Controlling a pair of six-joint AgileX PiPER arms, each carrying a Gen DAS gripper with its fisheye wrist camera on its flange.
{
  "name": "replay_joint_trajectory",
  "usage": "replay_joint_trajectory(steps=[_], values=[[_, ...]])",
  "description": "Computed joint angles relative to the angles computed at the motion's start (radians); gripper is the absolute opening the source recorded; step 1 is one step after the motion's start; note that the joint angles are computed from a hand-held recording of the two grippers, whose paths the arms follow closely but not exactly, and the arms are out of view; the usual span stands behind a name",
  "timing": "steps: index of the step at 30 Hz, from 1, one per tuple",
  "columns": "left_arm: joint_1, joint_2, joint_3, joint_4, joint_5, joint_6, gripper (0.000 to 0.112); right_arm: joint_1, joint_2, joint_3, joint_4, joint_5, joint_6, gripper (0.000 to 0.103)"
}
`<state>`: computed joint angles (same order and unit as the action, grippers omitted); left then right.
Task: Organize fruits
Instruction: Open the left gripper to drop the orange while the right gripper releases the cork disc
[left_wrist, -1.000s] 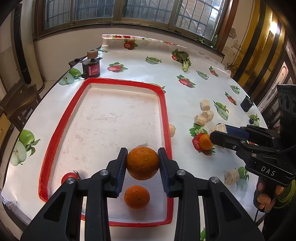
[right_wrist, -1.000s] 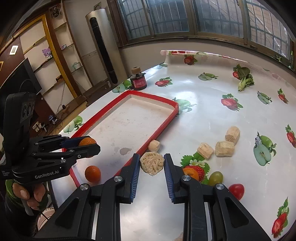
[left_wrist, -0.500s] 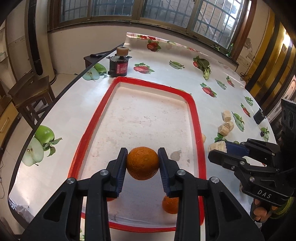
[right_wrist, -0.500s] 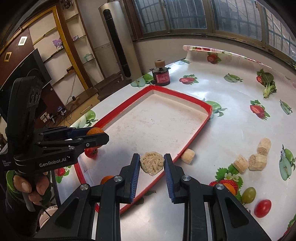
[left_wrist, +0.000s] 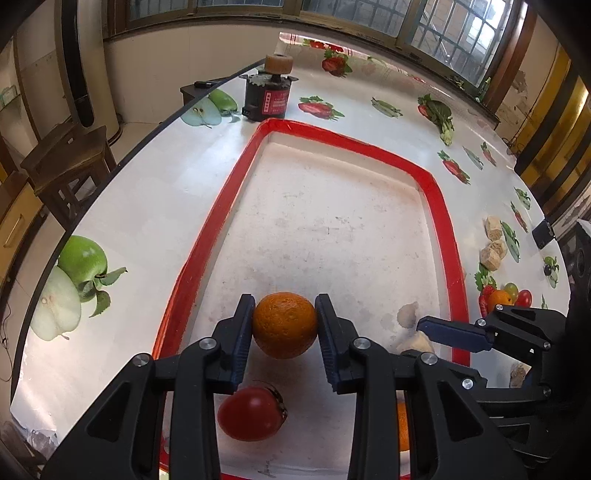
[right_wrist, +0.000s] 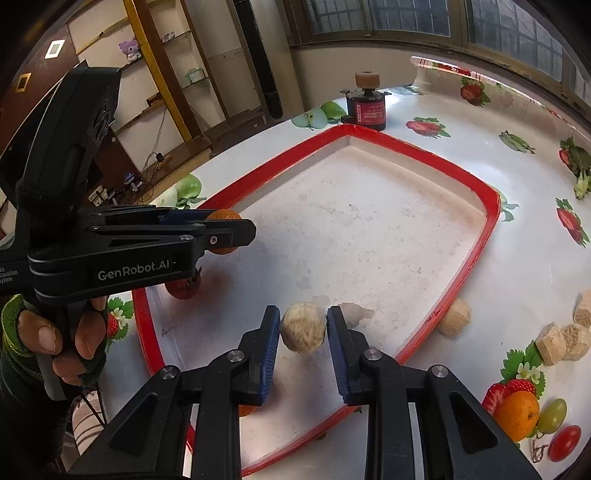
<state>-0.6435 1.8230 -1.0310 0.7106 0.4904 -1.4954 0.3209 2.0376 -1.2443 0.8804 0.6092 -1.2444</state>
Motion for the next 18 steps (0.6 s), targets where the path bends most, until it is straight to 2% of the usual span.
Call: replay_joint_trajectory(steps=[8, 15, 17, 18], values=[[0.017, -0.003, 0.026, -0.061, -0.038, 0.036, 0.032, 0.016, 0.01, -0.003, -0.043, -0.018, 0.024, 0.03], [0.001, -0.006, 0.005, -0.09, 0.011, 0.054, 0.033, -0.007, -0.038, 0.034, 0.007, -0.014, -0.026, 0.03], [-0.011, -0.007, -0.004, -0.09, 0.037, 0.045, 0.05, -0.019, -0.06, 0.051, 0.022, -0.012, -0.042, 0.03], [-0.019, -0.007, -0.009, -0.082, 0.056, 0.03, 0.062, -0.027, -0.072, 0.063, 0.031, -0.01, -0.052, 0.03]])
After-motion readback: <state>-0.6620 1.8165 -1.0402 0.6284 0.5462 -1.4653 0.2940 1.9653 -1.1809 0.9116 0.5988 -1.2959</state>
